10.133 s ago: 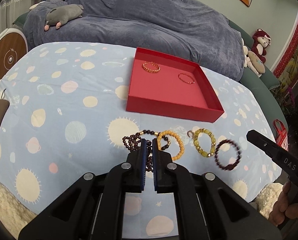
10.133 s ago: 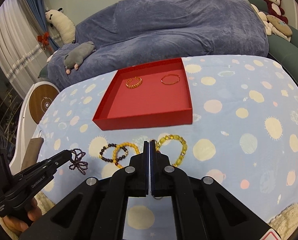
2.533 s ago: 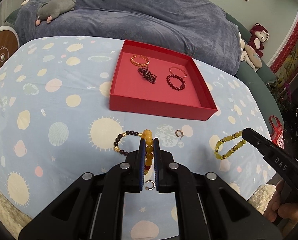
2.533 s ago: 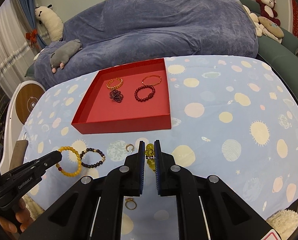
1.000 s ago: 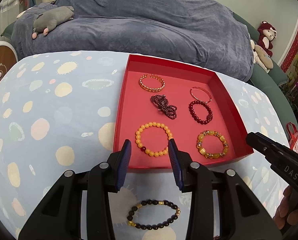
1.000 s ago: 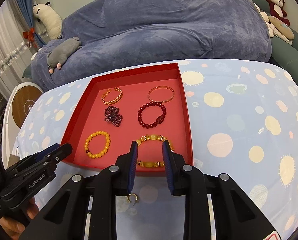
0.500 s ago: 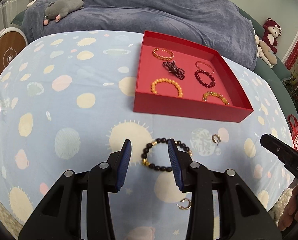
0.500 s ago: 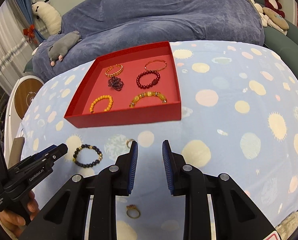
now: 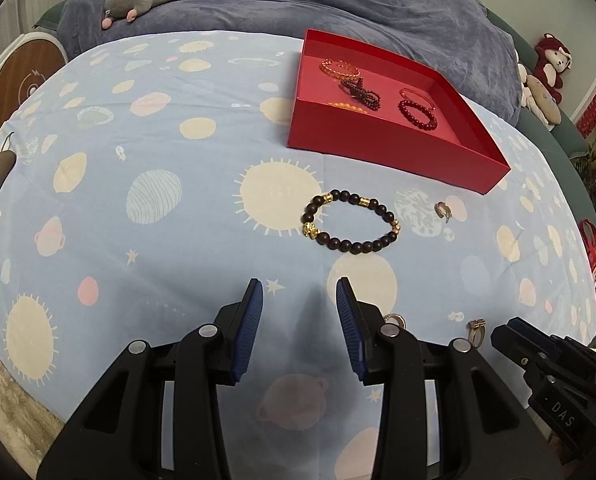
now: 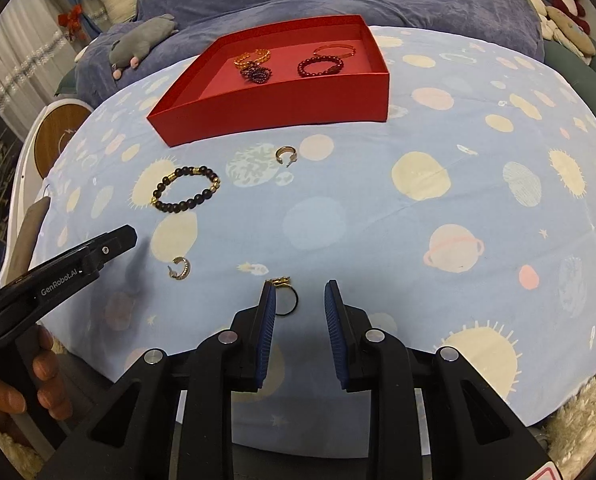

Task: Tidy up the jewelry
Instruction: 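Move the right gripper to the gold ring and close on it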

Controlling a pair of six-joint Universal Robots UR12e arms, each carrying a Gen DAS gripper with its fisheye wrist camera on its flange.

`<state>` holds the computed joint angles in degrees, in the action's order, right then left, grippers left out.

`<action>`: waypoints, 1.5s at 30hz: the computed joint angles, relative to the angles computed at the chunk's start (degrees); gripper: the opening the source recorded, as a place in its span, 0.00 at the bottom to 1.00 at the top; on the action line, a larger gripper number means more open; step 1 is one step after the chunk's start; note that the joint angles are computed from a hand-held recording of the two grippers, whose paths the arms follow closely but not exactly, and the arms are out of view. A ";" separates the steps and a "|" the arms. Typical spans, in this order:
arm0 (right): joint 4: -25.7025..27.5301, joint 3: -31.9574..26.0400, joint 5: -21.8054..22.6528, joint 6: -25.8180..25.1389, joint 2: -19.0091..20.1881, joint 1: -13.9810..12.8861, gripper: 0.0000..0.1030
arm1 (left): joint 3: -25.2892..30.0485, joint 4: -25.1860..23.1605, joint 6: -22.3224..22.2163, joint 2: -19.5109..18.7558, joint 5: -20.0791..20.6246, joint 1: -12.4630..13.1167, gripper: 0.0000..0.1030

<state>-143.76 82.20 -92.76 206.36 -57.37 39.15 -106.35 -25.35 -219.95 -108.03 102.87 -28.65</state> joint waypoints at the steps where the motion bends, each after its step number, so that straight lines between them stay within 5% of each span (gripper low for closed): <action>1: -0.08 -0.03 0.23 -0.25 0.06 0.06 0.25 | -0.08 0.05 0.03 0.04 0.17 -0.11 0.35; 45: -0.16 -1.06 -4.83 -5.10 1.79 1.55 0.19 | -0.18 -0.58 0.71 -0.47 0.34 -0.91 0.35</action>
<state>-143.92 81.14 -97.59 201.25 -55.59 40.69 -106.53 -25.92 -219.23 -108.51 103.21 -29.56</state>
